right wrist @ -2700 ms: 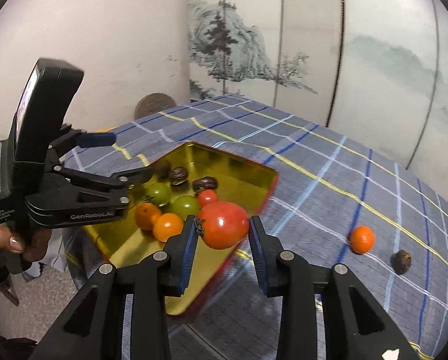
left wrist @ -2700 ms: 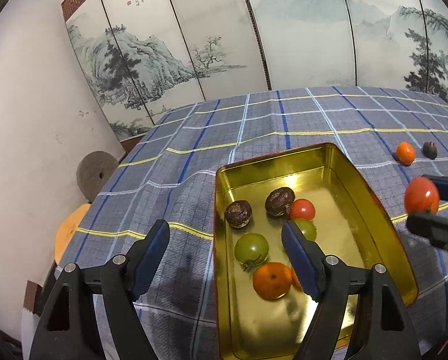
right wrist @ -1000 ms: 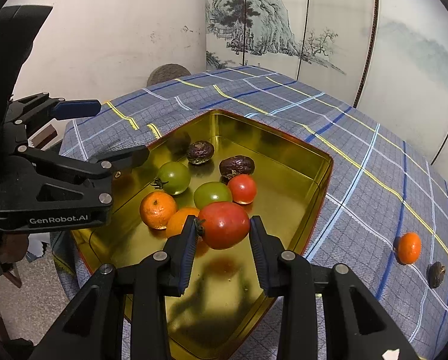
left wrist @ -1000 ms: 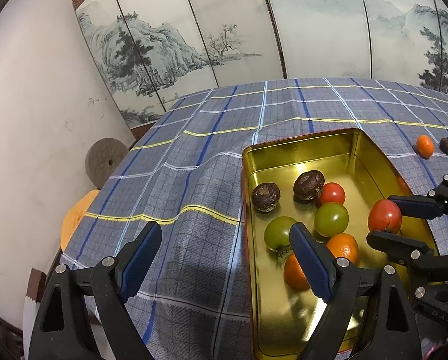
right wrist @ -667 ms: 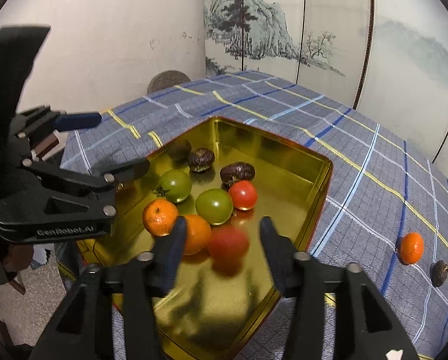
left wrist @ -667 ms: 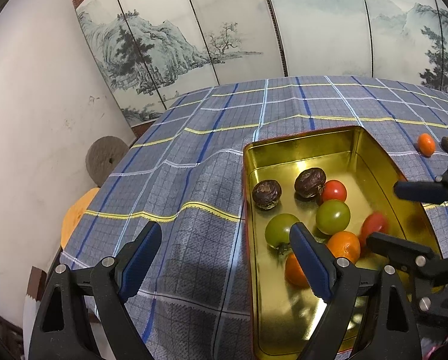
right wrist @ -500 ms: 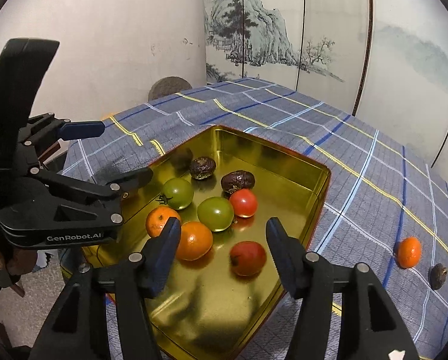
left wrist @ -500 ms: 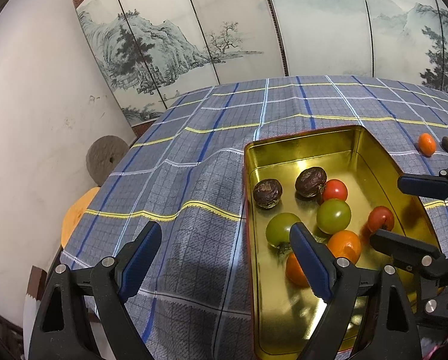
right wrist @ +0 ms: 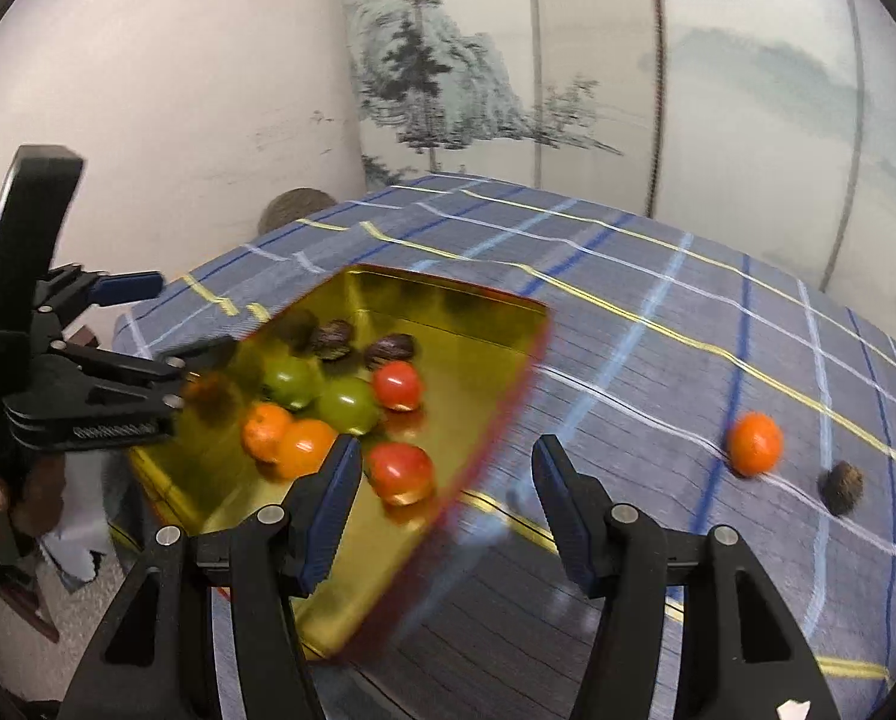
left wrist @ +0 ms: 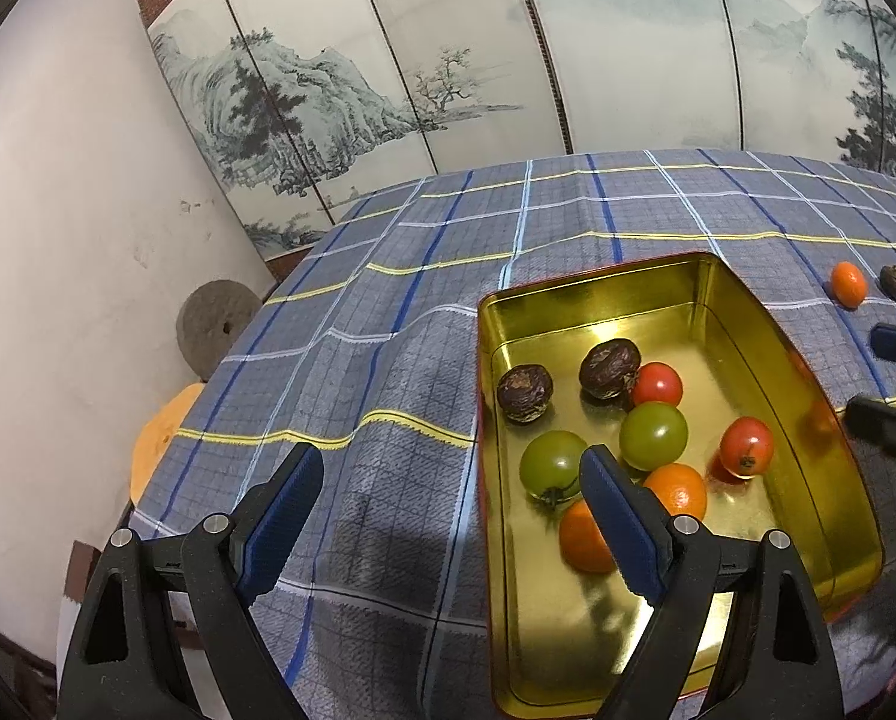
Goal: Organize fruits
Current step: 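Carry the red tomato into the gold tray and open the right gripper, then grasp the tangerine with the left gripper while the right gripper grasps the dried fruit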
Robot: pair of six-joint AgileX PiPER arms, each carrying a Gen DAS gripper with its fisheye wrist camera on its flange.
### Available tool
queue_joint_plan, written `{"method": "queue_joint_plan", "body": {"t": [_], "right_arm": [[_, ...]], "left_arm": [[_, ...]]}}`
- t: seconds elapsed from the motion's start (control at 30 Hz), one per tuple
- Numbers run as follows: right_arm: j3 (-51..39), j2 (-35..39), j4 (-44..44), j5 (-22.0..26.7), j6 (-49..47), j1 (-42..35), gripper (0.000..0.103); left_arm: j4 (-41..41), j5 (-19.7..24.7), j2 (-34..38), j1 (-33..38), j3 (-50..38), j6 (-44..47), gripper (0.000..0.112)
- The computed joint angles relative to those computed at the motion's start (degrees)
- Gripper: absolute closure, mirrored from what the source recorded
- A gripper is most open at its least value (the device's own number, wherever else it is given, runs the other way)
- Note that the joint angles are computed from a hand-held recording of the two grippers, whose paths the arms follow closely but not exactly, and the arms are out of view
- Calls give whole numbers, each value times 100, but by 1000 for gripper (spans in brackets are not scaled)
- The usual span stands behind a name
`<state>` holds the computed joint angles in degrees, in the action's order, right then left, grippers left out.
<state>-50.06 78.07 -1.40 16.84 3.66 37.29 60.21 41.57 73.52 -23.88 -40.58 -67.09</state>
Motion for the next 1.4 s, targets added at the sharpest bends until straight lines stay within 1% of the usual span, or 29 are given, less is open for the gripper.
{"method": "queue_joint_plan", "body": {"t": [0.17, 0.3, 0.37, 0.43, 0.5, 0.57, 0.63, 0.67, 0.77, 0.83, 0.93, 1.0, 1.07, 1.13, 1.23, 1.3, 1.4], "right_arm": [[480, -439, 880, 37, -1001, -927, 47], [779, -723, 1653, 136, -2014, -1931, 45], [873, -823, 2215, 261, -2754, -2620, 44], [907, -865, 2545, 350, -3245, -3159, 43], [891, -829, 2841, 446, -3729, -3730, 41], [860, -751, 2864, 460, -3978, -4259, 40], [811, -636, 2891, 440, -4169, -4619, 39], [754, -525, 3019, 472, -4401, -4897, 39], [628, -283, 3261, 492, -4821, -5430, 39], [550, -138, 3362, 522, -4963, -5651, 39], [252, 218, 4141, 1072, -5532, -6202, 38], [158, 326, 4510, 1283, -5791, -6437, 38], [76, 423, 4618, 1467, -5875, -6540, 38], [94, 420, 4736, 1545, -6004, -6582, 38], [81, 458, 5047, 1771, -6320, -6738, 36], [72, 479, 5242, 1943, -6473, -6851, 36], [61, 509, 5476, 2120, -6690, -6962, 36]], "left_arm": [[-27, 258, 10, -270, -120, 59, 25], [-36, 567, 217, -599, -429, 81, 25], [-33, 687, 307, -748, -554, 93, 25], [-42, 813, 457, -895, -747, 128, 25], [-53, 943, 620, -1066, -944, 164, 25], [-89, 1047, 807, -1242, -1163, 223, 25], [-127, 1110, 1019, -1374, -1421, 327, 25], [-156, 1146, 1141, -1463, -1580, 408, 25], [-295, 1127, 1553, -1659, -2134, 731, 25], [-706, 894, 1855, -1677, -2615, 1196, 25], [-1930, 422, 2418, -1479, -3539, 2265, 25], [-2628, 342, 2857, -1378, -4199, 2811, 25], [-2948, 413, 3362, -1397, -4902, 3116, 25], [-3144, 657, 4000, -1472, -5776, 3357, 25], [-3598, 1149, 4990, -1444, -7205, 3817, 27], [-3766, 1692, 5689, -1425, -8268, 3949, 30], [-4074, 2250, 6468, -1342, -9458, 4070, 32]]}}
